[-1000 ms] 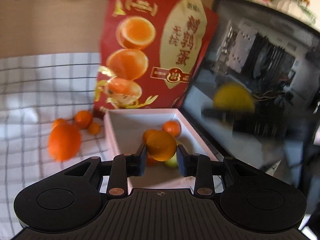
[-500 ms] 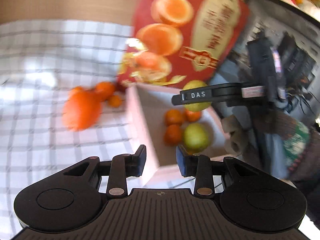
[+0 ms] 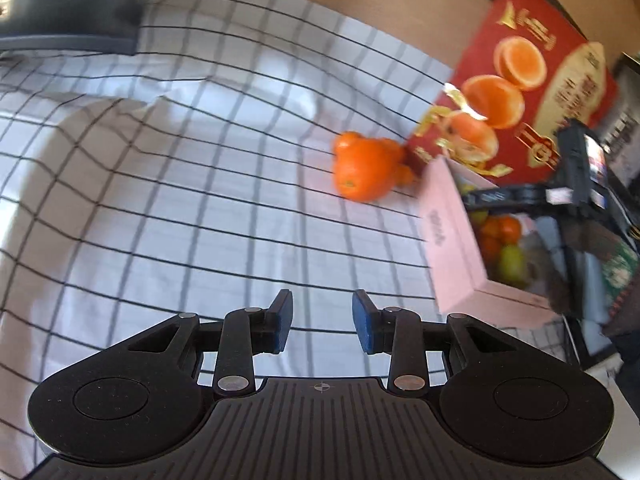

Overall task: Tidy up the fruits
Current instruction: 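Lower the pear into the pink box and open the right tool, then grasp the large orange on the table with the right tool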

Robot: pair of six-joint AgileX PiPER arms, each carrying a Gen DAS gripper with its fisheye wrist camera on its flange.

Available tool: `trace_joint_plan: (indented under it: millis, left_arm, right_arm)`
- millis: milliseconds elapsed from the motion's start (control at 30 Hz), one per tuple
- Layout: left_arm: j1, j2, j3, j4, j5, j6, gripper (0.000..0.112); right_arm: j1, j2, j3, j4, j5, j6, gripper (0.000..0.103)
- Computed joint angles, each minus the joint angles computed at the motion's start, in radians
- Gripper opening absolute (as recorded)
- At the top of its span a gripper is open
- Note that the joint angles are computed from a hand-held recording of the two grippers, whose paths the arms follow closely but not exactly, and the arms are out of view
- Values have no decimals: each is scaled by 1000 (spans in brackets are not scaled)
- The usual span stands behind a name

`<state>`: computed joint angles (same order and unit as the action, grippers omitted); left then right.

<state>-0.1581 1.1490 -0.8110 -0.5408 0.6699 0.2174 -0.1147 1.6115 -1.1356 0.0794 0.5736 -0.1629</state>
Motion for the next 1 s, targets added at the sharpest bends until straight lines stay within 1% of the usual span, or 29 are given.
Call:
trace_joint_plan:
  millis: [100,167,267,333,367,400,467,500,600,633,667,700,867,900,967,1000]
  left_arm:
    - [52,-8,19,-45,4,48,36]
    - [75,-1,30,-67,-1,70,36]
    - [100,7,39,-92,-2,85,36]
    - [124,13,46,-132,3,126,36]
    - [136,14,49,-151,8,148,36]
    - [151,13,52,-170,15,171,36]
    - [180,6,59,-199,29,211,36]
    - [200,-1,63,-210,40,230,36]
    - [253,-17,75,-231,66,272,36]
    - [276,-24,82,-236,77,288,36]
    - [300,-30,87,-243,90,306,36]
    - [327,-36,94,-248,102,323,36]
    - [438,-36,114,-275,148,391,36]
    - [451,-34,116,-280,153,402,36]
    - [474,-26,115,-290,165,425,36]
    - [476,-22,113,-293,167,431,36]
  right_arm:
    - [6,-42,17,31,10,-17,66]
    - [1,-83,25,67,27,-58,66]
    - [24,-156,37,57,23,-45,68]
    - [52,-182,29,101,23,-69,75]
    - [71,-178,13,120,31,-67,77]
    - [92,-168,-3,138,38,-61,79]
    - [151,-116,-51,124,44,4,80]
    - [189,-78,-83,84,50,67,80]
    - [295,52,-178,-100,34,300,80]
    - [321,88,-197,-173,20,385,85]
    - [330,119,-212,-208,6,436,89]
    - [332,143,-227,-203,-9,460,91]
    - [288,225,-289,57,6,389,91]
    - [278,229,-285,114,14,363,89]
    - [264,233,-277,220,50,296,73]
    - [265,232,-268,246,60,283,72]
